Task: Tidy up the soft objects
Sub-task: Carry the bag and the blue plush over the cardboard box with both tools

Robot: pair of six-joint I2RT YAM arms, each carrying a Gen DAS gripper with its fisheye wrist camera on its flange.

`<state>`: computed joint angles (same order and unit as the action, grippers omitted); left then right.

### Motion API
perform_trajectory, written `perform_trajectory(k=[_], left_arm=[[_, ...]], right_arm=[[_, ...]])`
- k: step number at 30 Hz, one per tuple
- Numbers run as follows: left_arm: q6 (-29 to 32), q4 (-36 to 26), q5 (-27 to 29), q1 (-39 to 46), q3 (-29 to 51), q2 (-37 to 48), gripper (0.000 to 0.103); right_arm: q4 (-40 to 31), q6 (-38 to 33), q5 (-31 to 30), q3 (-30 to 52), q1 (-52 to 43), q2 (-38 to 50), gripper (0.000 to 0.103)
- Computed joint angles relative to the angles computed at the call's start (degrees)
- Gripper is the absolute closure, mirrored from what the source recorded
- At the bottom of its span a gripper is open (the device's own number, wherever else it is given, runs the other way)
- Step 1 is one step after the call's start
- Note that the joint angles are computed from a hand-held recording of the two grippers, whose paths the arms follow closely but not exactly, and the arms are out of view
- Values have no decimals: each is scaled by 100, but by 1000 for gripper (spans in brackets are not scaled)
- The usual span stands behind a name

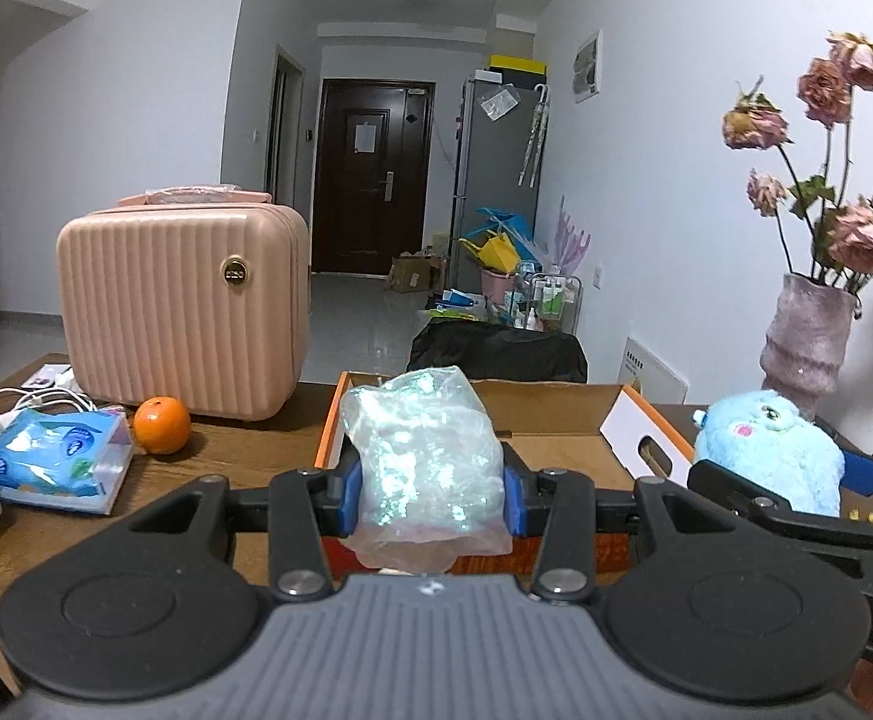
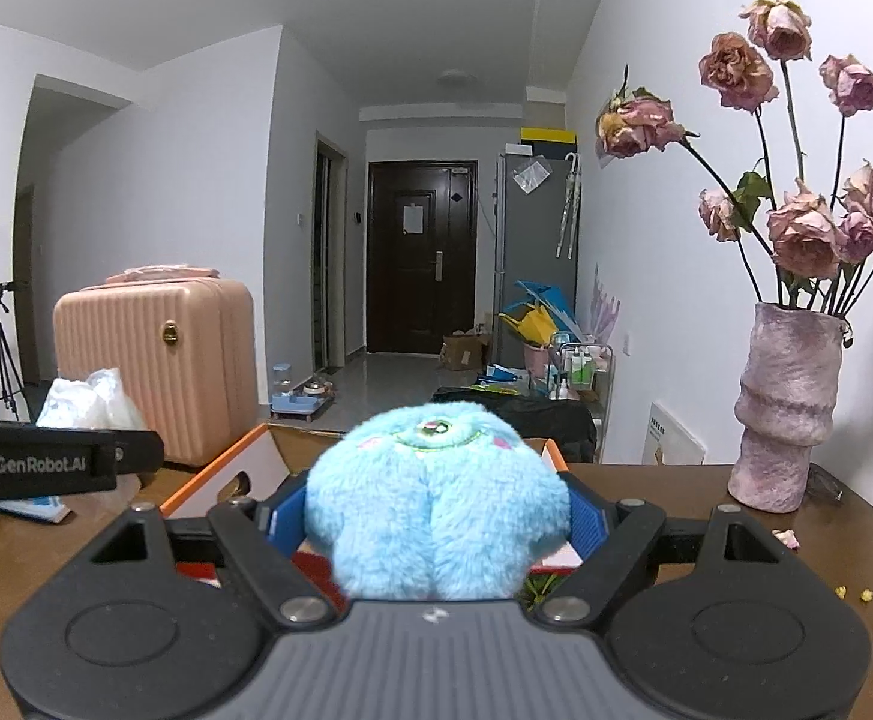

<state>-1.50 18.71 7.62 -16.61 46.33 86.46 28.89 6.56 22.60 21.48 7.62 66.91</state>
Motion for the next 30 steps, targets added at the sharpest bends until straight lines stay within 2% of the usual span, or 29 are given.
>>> perform_trajectory(k=[12,30], left_arm=[[-60,-107,-224,-108,1139,1099,59],[-47,-933,-696,-239,3238,2804,59]], right_arm=[[100,-38,-564,1108,-638,1349,21],[-820,-42,-1039,3020,-1273,3103,21]])
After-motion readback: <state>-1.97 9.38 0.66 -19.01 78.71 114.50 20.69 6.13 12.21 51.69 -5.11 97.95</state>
